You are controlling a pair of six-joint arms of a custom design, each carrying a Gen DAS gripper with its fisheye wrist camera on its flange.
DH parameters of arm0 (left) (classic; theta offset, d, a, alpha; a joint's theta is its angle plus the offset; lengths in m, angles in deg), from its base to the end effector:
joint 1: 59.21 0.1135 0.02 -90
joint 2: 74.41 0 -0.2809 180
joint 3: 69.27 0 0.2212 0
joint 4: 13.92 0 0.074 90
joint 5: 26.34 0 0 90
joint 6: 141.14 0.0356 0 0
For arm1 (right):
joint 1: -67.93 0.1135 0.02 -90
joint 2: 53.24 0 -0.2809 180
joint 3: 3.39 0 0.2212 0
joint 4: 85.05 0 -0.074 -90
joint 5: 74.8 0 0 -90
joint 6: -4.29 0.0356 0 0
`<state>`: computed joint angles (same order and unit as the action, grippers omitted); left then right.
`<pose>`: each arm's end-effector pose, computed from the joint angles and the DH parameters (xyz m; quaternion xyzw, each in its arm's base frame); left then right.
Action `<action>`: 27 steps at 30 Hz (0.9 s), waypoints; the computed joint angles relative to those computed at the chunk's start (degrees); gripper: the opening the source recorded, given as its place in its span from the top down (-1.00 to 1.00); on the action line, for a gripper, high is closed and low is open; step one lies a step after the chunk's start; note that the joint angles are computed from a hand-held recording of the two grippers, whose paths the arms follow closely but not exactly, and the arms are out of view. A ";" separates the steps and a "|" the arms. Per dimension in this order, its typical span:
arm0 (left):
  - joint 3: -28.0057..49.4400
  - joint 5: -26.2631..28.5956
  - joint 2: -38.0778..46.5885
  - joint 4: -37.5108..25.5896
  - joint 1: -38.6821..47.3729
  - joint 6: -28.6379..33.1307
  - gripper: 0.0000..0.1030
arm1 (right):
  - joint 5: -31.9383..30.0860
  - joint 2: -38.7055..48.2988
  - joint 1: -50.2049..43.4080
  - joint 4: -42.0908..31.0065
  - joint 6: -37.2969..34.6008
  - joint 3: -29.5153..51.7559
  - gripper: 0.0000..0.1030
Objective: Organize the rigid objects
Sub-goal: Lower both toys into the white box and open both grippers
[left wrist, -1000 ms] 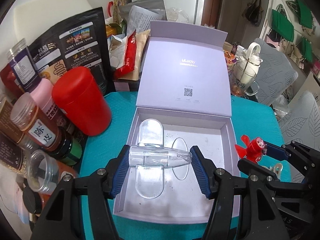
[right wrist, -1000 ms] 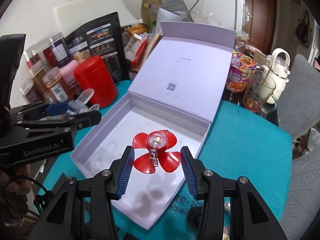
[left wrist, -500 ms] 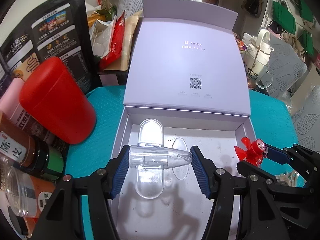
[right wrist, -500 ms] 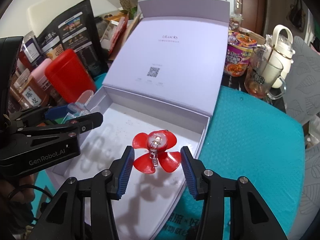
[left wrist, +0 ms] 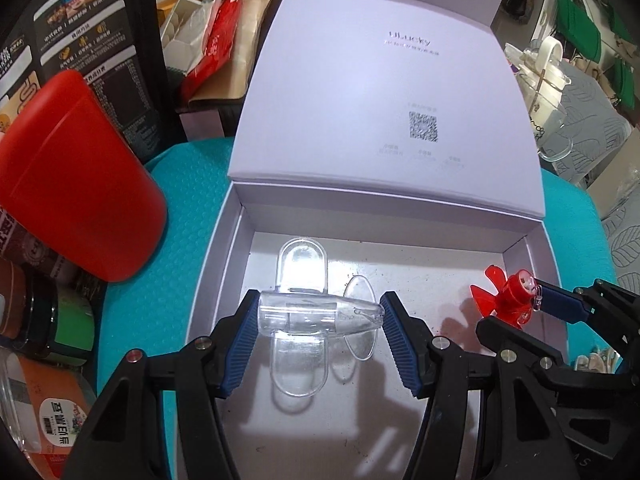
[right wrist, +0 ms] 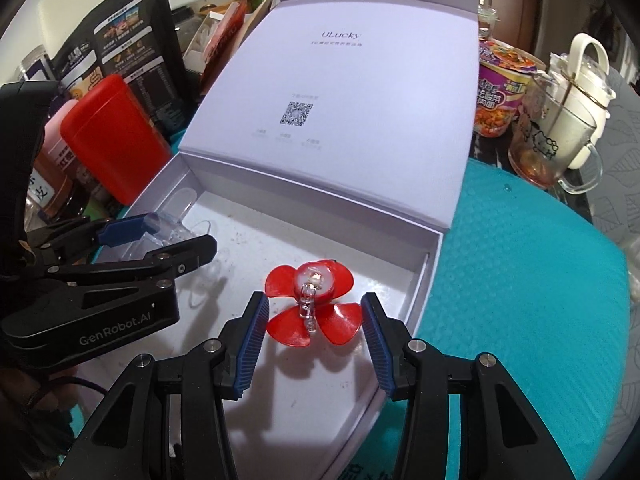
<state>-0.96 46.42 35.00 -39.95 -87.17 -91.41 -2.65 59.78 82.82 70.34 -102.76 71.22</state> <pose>0.2894 -0.1417 0.1335 -0.1334 0.9603 0.0117 0.2447 0.3375 0.1010 0.1385 -0.2991 0.9136 0.1465 0.2333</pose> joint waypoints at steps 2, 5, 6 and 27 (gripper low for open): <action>0.06 1.04 0.86 0.56 0.53 0.12 -0.16 | 1.06 0.27 0.70 0.46 0.03 0.06 0.08; 0.11 2.81 1.46 1.35 1.15 1.19 -0.16 | 2.11 0.65 1.36 0.73 0.54 0.50 0.07; 0.54 2.65 1.69 0.85 1.03 1.41 -0.16 | 2.31 0.76 1.51 0.80 0.45 0.60 0.07; 6.40 -0.54 -5.04 -13.09 -1.88 -3.58 -0.21 | 1.65 -7.43 -0.98 -3.80 -0.45 -0.98 -0.10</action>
